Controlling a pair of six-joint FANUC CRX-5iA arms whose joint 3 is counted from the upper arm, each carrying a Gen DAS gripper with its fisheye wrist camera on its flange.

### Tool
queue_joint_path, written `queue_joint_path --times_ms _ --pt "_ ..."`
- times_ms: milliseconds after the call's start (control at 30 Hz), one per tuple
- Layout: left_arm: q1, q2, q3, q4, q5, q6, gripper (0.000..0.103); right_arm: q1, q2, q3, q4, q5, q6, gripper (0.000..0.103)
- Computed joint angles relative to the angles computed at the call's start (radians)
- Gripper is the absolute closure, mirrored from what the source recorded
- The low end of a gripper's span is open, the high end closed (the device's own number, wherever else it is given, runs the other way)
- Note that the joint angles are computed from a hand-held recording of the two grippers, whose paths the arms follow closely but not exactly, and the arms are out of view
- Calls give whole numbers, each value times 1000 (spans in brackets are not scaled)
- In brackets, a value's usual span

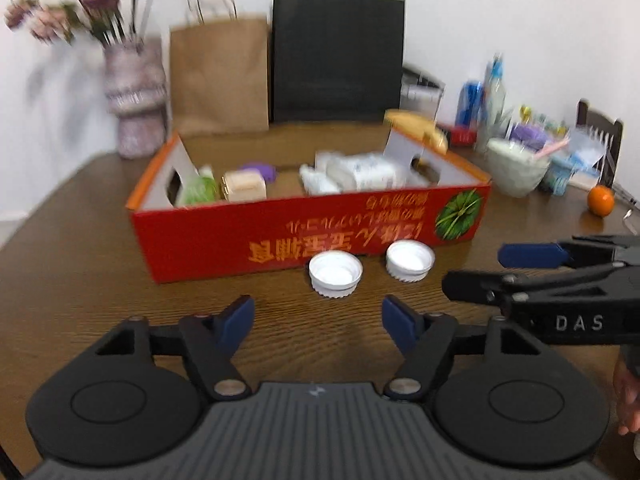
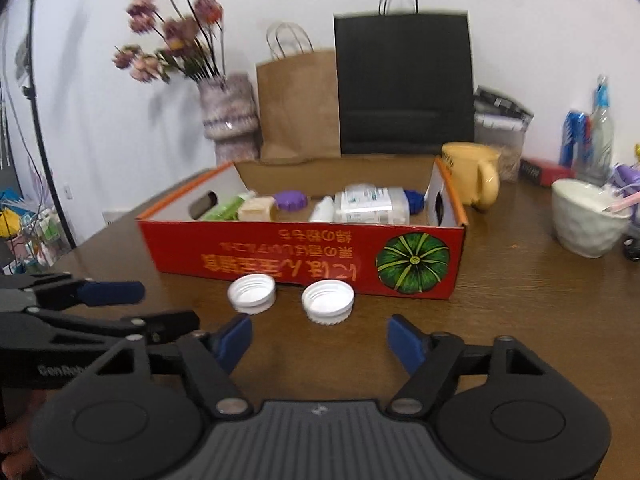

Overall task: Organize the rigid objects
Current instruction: 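Grasp one white cap with the left tool while the right tool grasps the other cap, then carry both white caps over the red box and release them inside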

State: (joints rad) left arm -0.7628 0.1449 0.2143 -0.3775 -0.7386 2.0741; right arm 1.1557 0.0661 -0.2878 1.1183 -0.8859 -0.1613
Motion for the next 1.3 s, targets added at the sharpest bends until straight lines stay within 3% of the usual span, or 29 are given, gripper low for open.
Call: queue_joint_path --times_ms 67,233,400,433,600,700,867,933,1067,1233,1300 --pt "23 36 25 50 0 -56 42 -36 17 28 -52 43 59 36" --pt "65 99 70 143 4 -140 48 -86 49 75 -119 89 142 43" --pt "76 127 82 185 22 -182 54 -113 51 68 -141 156 153 64" --pt "76 131 84 191 24 -192 62 -113 51 66 -137 158 153 64" --pt "81 124 69 212 47 -205 62 -110 52 64 -123 149 144 64" --pt "64 108 71 164 48 -163 62 -97 44 59 -96 129 130 64" --pt "1 18 33 5 54 -16 62 -34 -8 15 23 54 63 64" --pt "-56 -25 25 -141 29 116 62 -2 -36 -12 76 22 26 64" --pt "-215 -92 15 -449 -96 373 62 85 -74 -54 174 -91 -47 64" --pt "-371 -176 -36 -652 -225 576 62 214 -93 -93 271 -252 -156 64" --pt "-455 -193 -46 -754 -315 665 62 270 -93 -114 324 -327 -201 64"
